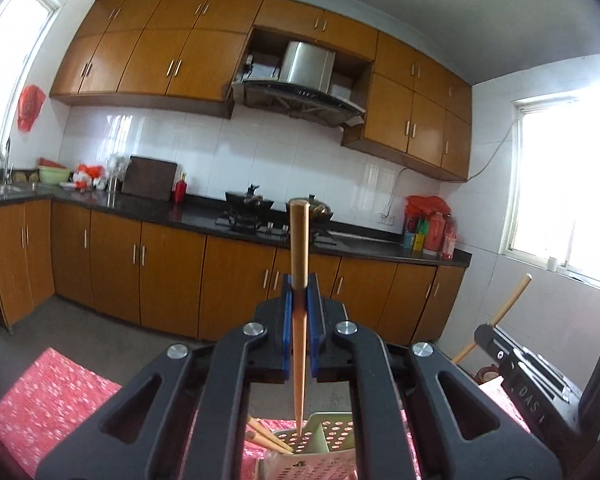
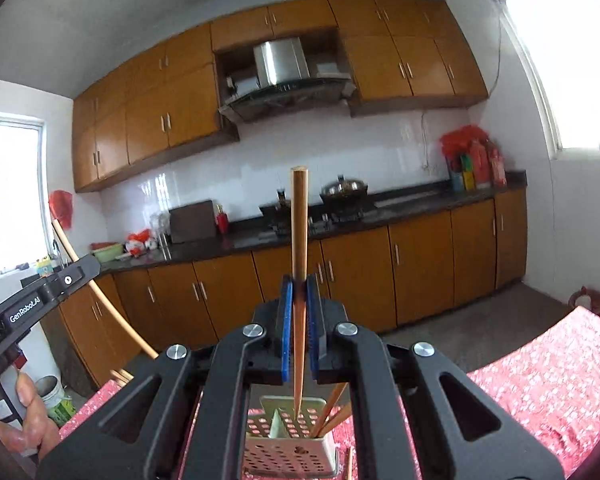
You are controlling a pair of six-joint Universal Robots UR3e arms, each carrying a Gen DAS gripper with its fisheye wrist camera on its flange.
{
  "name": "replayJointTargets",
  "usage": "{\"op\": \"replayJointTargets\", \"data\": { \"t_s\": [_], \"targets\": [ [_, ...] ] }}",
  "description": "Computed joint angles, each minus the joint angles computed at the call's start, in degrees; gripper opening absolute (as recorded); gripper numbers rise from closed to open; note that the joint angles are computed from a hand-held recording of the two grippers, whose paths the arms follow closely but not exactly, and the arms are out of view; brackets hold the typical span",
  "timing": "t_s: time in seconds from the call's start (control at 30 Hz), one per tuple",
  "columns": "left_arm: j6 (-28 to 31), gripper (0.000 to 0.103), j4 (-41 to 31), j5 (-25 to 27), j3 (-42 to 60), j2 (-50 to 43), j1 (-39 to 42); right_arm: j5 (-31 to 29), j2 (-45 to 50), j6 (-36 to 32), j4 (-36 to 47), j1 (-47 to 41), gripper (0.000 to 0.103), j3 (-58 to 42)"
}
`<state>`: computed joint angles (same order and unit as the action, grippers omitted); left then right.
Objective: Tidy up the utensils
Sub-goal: 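Raise the right tool's chopstick upright above the holder while the left tool does likewise, then open the right tool to drop its chopstick into the holder while the left tool opens too, then lower the right tool onto the last chopstick and close it while the left tool grasps one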
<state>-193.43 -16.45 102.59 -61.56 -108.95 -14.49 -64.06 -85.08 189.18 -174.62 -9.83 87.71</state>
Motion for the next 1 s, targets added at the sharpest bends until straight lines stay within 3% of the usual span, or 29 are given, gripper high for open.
{"op": "replayJointTargets", "data": {
  "t_s": [0.27,0.33,0.37,0.4,0.5,0.6,0.8,1.0],
  "targets": [
    [-1.29,0.009,-2.37,-1.77,0.32,-3.74,1.02,1.38,0.74,-2.25,2.32,0.37,0.009,2.69],
    [-1.56,0.015,-2.63,-2.24,-0.84,-3.11,1.34,2.21,-0.36,-2.48,3.48,-0.11,0.018,3.51],
    [-1.63,0.021,-2.97,-1.99,-1.12,-2.71,1.37,2.33,-0.62,-2.41,3.86,-0.33,0.033,3.52],
    [-1.66,0.024,-2.87,-1.69,-1.78,-2.15,1.42,2.09,-1.54,-2.19,3.49,-0.67,0.043,4.46],
    [-1.79,0.027,-2.36,-1.26,-5.30,1.17,1.79,2.94,-4.26,-2.59,3.69,-2.14,0.043,6.14],
    [-2.05,0.035,-1.87,-1.06,-10.58,6.31,2.54,4.72,-8.28,-3.01,4.97,-5.05,0.044,8.39],
    [-0.97,0.042,0.27,0.29,-30.86,22.07,4.85,8.47,-19.09,-7.32,10.74,-14.13,0.048,18.47],
    [1.91,0.043,-0.39,-1.06,-49.76,30.74,8.62,4.71,-21.55,-16.95,19.87,-15.03,0.048,28.91]
  ]
}}
